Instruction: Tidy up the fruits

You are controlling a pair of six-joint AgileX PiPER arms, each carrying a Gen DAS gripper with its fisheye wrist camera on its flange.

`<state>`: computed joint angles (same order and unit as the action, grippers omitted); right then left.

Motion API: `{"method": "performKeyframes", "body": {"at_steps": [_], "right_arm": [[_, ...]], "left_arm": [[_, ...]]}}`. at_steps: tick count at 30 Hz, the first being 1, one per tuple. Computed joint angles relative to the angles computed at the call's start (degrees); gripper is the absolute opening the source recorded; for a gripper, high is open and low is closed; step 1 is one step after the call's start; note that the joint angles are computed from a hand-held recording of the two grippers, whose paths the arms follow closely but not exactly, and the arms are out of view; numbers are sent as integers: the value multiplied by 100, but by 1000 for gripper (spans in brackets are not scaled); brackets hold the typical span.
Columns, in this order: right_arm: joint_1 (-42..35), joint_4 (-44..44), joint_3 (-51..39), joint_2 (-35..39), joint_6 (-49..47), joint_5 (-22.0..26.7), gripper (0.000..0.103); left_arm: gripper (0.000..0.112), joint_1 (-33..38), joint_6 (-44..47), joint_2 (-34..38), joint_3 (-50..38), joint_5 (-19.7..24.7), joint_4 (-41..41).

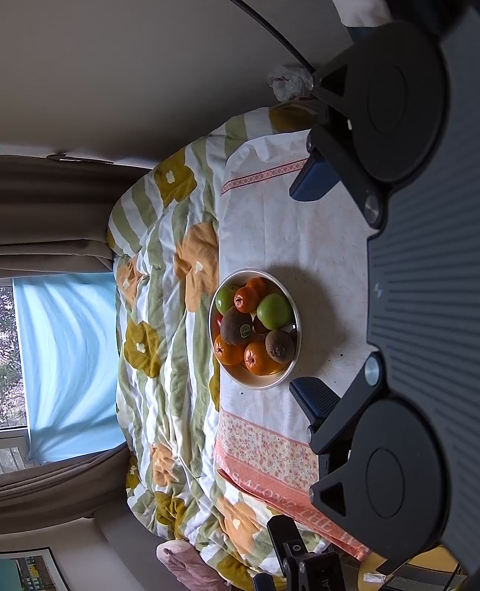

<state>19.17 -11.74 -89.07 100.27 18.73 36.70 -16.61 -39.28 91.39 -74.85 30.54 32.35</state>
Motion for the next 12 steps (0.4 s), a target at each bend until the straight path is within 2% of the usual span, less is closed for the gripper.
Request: {"method": "performKeyframes", "body": {"at_steps": [4, 12], "right_arm": [[-4, 19, -23, 11, -20, 15, 103], [-3, 21, -31, 13, -19, 30, 103]], "left_arm": [[103, 77, 213, -89, 108, -196, -288], [103, 117, 319, -125, 154, -257, -475]]}}
